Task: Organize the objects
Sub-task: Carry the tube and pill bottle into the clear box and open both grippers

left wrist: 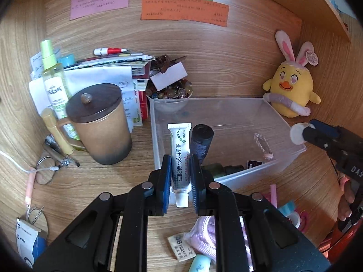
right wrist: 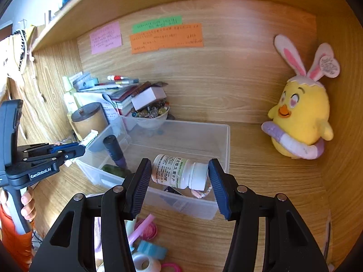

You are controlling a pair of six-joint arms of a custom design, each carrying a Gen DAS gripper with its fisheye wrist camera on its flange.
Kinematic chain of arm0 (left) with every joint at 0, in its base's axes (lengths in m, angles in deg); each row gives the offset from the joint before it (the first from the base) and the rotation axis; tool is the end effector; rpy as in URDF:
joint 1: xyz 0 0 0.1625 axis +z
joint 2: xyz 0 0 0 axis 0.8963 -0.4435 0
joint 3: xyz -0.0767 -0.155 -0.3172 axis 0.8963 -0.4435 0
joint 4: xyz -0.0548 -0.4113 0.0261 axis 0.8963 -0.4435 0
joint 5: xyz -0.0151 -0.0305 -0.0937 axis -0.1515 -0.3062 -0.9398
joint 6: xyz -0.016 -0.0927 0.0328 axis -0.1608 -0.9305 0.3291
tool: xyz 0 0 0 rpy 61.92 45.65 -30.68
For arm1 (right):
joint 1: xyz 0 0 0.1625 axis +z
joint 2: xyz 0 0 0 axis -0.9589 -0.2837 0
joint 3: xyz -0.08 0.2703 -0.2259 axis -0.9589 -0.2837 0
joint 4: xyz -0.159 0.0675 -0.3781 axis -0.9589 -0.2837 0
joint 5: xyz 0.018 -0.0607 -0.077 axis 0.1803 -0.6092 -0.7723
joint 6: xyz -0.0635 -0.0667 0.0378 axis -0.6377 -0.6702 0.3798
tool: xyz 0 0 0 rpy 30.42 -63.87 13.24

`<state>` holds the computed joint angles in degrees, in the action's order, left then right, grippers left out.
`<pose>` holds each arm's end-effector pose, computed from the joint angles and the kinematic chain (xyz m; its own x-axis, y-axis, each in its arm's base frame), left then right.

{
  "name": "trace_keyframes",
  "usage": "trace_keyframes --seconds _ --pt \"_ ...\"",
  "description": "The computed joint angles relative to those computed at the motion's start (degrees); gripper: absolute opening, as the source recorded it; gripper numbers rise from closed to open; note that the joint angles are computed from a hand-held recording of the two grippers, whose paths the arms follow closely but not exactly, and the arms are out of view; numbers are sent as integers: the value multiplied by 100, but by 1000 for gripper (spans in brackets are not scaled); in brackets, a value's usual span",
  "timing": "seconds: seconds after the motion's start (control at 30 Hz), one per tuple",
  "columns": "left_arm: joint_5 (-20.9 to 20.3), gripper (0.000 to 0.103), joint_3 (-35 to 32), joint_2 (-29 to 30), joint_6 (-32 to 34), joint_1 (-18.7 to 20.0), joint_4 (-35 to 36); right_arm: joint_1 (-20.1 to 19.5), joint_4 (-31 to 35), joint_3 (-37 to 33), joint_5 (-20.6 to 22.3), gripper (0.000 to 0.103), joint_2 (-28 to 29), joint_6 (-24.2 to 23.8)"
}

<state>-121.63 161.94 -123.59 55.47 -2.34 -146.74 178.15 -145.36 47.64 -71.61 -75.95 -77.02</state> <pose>-0.1194 -0.6373 0.2632 -0.7512 0.1235 -0.6485 0.5415 0.6771 -0.4984 0.2758 -0.6524 0.1021 -0.7017 -0.4142 0.5797 -0.6992 0.5567 -0.4486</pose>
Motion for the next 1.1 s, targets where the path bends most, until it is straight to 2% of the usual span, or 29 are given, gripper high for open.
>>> trace_keyframes --seconds 0.37,0.57,0.73,0.93,1.0,1.1 --pt "-144 15 -596 394 -277 153 620 -125 1110 -998 -263 49 610 233" --pt "-249 15 -731 469 -372 217 840 -122 1412 -1275 -380 49 815 234" --pt "-231 17 -608 415 -237 149 679 -104 1488 -1357 -447 49 894 203" --pt "-121 36 -419 315 -111 39 483 -88 1547 -1339 -464 51 855 221" --pt "-114 48 -334 261 -76 1 398 -83 1514 -1262 -445 57 798 220" --pt "-33 65 -151 158 -25 -74 201 -72 1419 -1076 -378 59 667 195"
